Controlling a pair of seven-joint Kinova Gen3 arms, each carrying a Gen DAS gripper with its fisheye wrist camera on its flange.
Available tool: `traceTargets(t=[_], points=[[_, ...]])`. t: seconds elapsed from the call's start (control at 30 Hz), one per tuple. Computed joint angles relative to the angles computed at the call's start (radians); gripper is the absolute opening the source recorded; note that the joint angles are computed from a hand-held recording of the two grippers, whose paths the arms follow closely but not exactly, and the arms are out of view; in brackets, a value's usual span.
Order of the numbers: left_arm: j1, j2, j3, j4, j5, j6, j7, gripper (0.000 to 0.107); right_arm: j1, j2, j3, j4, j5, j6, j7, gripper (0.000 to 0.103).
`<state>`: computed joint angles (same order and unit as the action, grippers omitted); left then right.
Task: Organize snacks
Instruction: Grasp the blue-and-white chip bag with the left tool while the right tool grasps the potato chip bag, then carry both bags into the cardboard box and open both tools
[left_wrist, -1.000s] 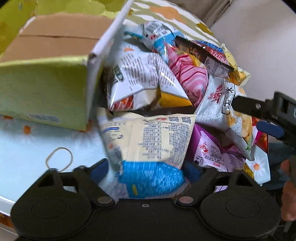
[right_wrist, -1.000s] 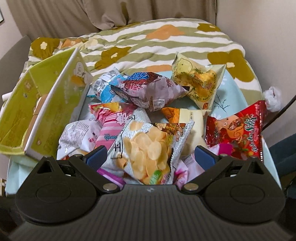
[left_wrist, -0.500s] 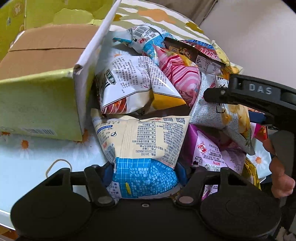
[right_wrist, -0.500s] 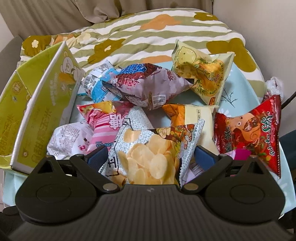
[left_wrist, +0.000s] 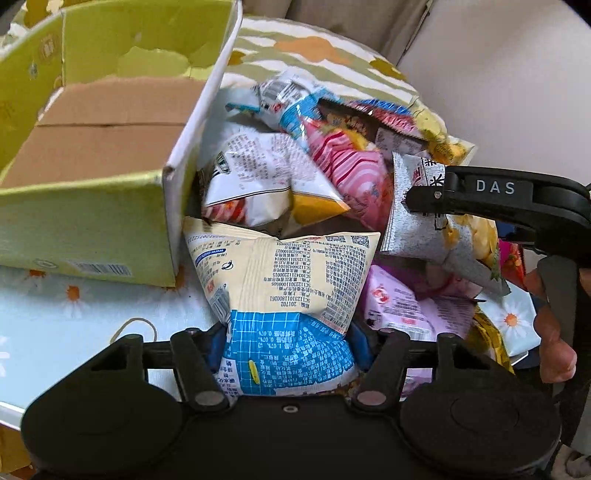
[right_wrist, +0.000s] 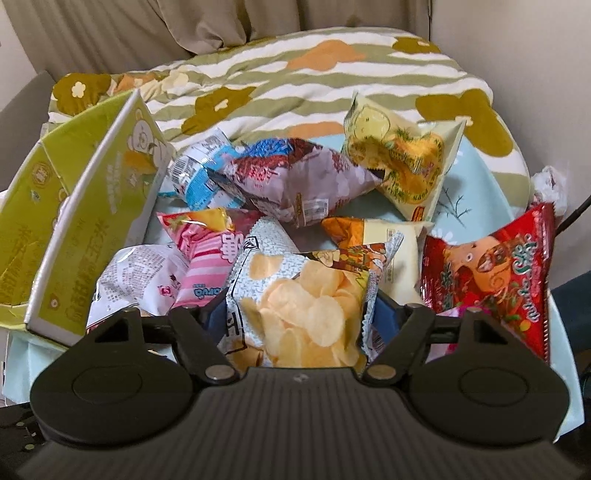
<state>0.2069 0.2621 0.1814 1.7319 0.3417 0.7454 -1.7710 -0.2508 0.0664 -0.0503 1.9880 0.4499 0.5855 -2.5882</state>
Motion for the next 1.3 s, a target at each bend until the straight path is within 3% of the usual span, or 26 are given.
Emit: traceTargets(t=[0.37, 0.63, 0.8, 0.9, 1.03, 1.17, 1.3], points=[[0.042, -0.145, -0.012, 0.055, -0.045, -0.056, 0.076, 0.066, 0.030, -0.139, -0.050, 0.031, -0.016, 0.005, 0.062, 0.090], [0.082, -0.258, -0.021, 0.043, -0.266, -0.081, 0.318, 0.066, 0.061, -0.201, -0.073, -0.019, -0.094, -0.028, 0.240, 0.090], [0.055, -0.268, -0.034, 0.000, -0.357, -0.094, 0.391, 0.066, 0.062, -0.175, -0.102, -0.088, -0.109, -0.059, 0.299, 0.090], [0.024, -0.245, -0.054, -0.043, -0.363, -0.104, 0.377, 0.066, 0.047, -0.127, -0.119, -0.151, -0.077, -0.060, 0.279, 0.090], [-0.035, -0.181, -0.082, -0.127, -0.308, -0.115, 0.273, 0.066, -0.013, -0.037, -0.112, -0.258, -0.004, -0.054, 0.215, 0.090], [-0.123, -0.075, -0.086, -0.262, -0.209, -0.076, 0.117, 0.066, -0.095, 0.082, -0.070, -0.401, 0.049, -0.009, 0.148, 0.090], [-0.169, 0.034, -0.082, -0.384, -0.173, -0.033, 0.017, 0.066, -0.171, 0.211, -0.012, -0.564, 0.056, 0.054, 0.120, 0.090]])
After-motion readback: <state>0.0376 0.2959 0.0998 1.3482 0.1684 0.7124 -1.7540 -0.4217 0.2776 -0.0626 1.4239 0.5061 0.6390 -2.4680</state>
